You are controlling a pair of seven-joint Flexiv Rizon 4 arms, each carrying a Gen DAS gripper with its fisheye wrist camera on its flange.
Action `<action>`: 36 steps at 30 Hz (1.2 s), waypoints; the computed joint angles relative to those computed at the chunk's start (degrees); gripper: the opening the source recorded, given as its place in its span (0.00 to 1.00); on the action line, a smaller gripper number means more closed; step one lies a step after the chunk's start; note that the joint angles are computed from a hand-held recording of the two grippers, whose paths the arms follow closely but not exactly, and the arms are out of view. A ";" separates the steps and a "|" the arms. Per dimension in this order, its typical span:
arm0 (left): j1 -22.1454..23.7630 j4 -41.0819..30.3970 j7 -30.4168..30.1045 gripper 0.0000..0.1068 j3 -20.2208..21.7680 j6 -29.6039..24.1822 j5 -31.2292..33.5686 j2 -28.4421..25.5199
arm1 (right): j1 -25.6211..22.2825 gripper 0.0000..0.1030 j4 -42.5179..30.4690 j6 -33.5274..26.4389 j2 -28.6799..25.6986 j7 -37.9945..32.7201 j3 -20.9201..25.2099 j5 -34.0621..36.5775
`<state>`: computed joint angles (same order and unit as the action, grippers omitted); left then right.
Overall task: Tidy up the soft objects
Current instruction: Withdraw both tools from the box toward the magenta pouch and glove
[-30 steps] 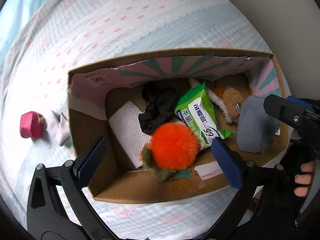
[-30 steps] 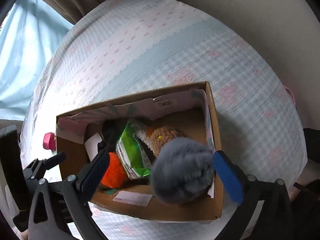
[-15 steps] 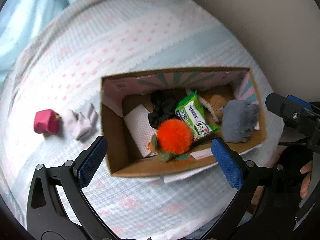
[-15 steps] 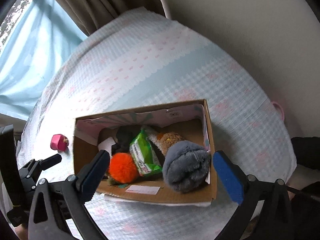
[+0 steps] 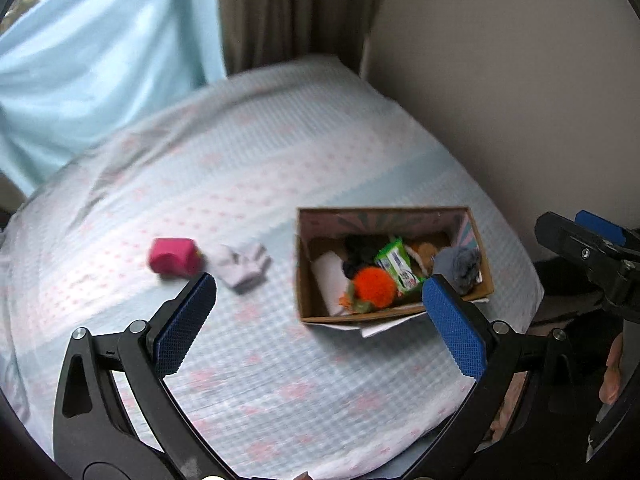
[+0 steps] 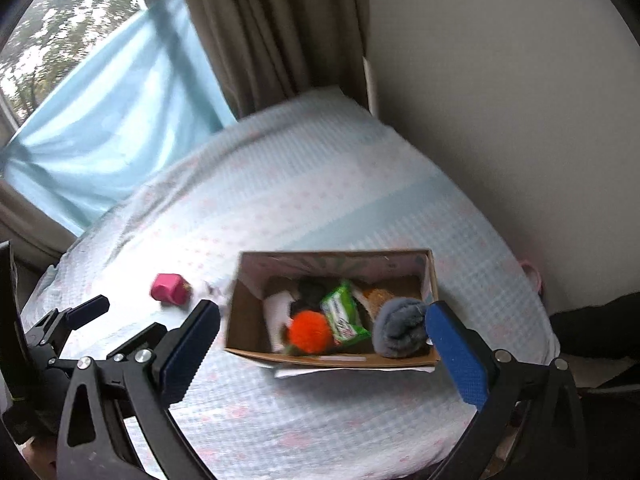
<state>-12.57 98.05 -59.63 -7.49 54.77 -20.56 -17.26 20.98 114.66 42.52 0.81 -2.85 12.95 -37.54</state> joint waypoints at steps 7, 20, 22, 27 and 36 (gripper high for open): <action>4.67 7.07 9.38 0.96 1.59 4.42 -8.43 7.34 | 5.40 0.99 -6.68 -7.20 -2.50 6.07 2.05 -10.65; 11.79 10.11 27.29 0.96 6.42 2.03 -21.87 10.47 | 17.17 0.99 -20.20 -14.13 -13.95 12.25 -0.54 -17.36; 13.12 9.00 28.68 0.96 6.79 0.41 -22.42 9.50 | 18.71 0.99 -22.65 -14.85 -16.03 12.17 -1.39 -17.03; 16.04 5.19 32.36 0.96 6.28 -3.18 -23.41 5.89 | 21.42 0.99 -27.00 -14.80 -20.49 13.83 -3.94 -17.10; 18.68 -3.33 36.72 0.96 3.55 -6.37 -19.86 -4.28 | 22.96 0.99 -31.43 -12.62 -27.31 13.80 -7.57 -14.12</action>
